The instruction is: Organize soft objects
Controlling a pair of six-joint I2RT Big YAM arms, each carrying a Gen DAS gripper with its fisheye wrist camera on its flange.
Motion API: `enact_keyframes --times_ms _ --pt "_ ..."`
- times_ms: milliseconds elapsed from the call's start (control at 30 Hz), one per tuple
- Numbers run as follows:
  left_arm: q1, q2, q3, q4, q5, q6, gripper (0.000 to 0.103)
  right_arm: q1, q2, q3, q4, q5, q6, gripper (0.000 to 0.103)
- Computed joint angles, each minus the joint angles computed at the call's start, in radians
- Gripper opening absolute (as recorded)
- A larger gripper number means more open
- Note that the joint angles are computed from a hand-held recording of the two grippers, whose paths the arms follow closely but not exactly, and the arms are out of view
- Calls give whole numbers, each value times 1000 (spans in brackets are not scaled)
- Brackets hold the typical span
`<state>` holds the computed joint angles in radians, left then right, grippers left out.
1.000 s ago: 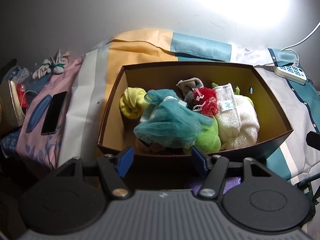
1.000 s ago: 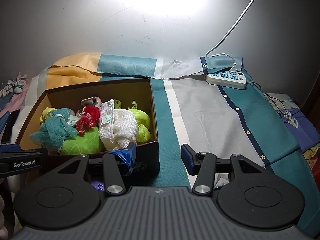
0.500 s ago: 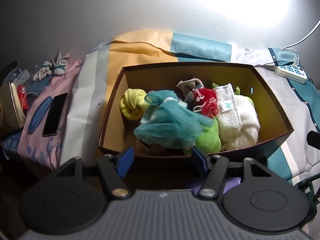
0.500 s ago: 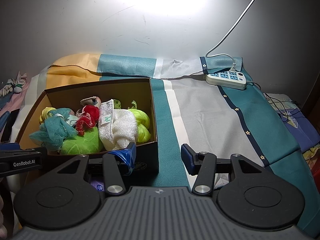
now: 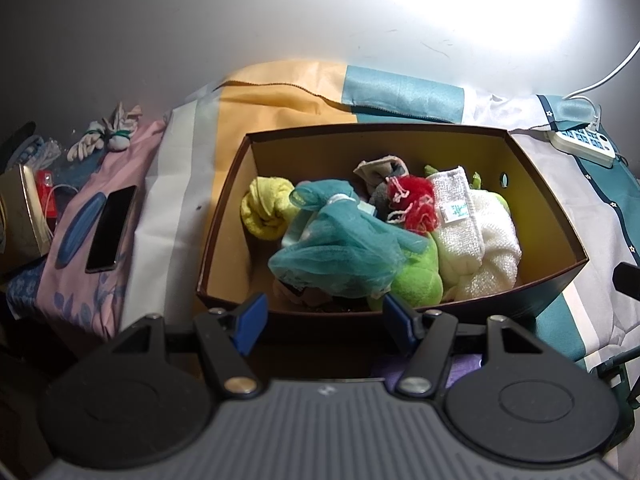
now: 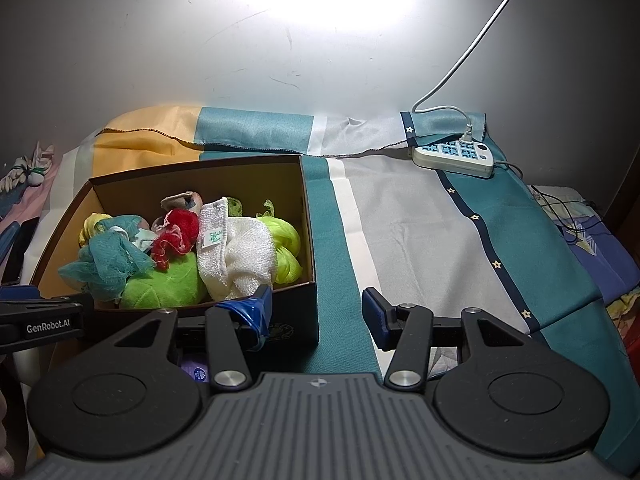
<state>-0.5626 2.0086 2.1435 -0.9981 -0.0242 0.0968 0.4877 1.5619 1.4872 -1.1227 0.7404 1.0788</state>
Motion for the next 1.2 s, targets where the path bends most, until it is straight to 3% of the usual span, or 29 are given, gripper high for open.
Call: enact_keyframes --times_ms 933,1200 --pt "0 -9 -8 2 11 -1 66 2 0 -1 1 0 4 34" --pt "2 -23 -31 32 10 -11 66 4 3 2 -1 2 7 34"
